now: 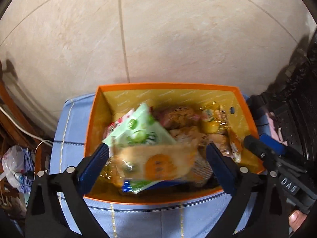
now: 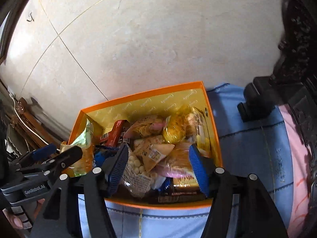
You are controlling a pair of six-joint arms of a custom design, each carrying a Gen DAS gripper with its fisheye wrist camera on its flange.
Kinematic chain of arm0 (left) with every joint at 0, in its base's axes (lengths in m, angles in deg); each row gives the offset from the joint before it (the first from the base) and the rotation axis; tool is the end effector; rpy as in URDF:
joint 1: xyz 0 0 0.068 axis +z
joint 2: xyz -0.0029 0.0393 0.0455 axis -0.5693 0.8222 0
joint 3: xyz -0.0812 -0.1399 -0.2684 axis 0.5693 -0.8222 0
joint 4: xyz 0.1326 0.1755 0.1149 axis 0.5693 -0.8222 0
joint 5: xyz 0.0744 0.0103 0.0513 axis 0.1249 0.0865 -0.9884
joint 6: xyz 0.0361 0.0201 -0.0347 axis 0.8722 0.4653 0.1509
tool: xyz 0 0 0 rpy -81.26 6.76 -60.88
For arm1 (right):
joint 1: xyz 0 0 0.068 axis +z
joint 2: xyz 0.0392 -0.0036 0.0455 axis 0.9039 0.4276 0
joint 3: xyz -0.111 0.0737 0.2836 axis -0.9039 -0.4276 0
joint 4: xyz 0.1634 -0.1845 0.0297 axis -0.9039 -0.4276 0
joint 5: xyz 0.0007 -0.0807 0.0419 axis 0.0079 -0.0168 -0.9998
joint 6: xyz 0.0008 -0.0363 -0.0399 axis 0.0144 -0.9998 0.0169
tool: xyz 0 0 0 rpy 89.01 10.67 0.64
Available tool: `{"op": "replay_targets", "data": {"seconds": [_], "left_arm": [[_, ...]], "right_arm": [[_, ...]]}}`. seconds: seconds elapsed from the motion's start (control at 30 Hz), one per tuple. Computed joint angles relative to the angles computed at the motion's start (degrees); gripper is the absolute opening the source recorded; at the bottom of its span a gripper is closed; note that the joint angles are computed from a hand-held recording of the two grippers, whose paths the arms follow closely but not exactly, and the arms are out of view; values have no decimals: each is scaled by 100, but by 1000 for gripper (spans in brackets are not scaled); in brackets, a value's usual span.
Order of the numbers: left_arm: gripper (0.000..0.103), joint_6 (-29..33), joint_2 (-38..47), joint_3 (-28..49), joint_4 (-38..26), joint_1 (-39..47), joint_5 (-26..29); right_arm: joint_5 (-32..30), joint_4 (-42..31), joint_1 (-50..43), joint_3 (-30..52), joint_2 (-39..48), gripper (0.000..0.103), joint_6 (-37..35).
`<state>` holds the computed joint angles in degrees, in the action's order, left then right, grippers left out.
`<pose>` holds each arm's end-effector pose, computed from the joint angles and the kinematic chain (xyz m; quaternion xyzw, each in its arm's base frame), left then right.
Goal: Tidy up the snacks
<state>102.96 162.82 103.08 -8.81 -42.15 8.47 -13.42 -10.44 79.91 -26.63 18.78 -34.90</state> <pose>0.3356 -0.0531 0.1969 0.2505 0.9245 -0.1000 0.2694 0.2464 0.0599 0.1820 0.2639 0.9117 0.0689 0.3072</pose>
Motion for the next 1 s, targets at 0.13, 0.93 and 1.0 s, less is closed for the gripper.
{"op": "replay_targets", "data": {"seconds": [0.13, 0.93, 1.0], "left_arm": [[99, 17, -200, -99, -29, -108, -16], [99, 1455, -1511, -1324, -650, 1492, 507], [99, 1539, -1622, -1508, -653, 1626, 432]], "right_arm": [[2, -110, 110, -334, -453, 65, 233], [697, -1188, 2524, -589, -1199, 69, 1785], [766, -1299, 2767, -594, -1178, 69, 2010]]}}
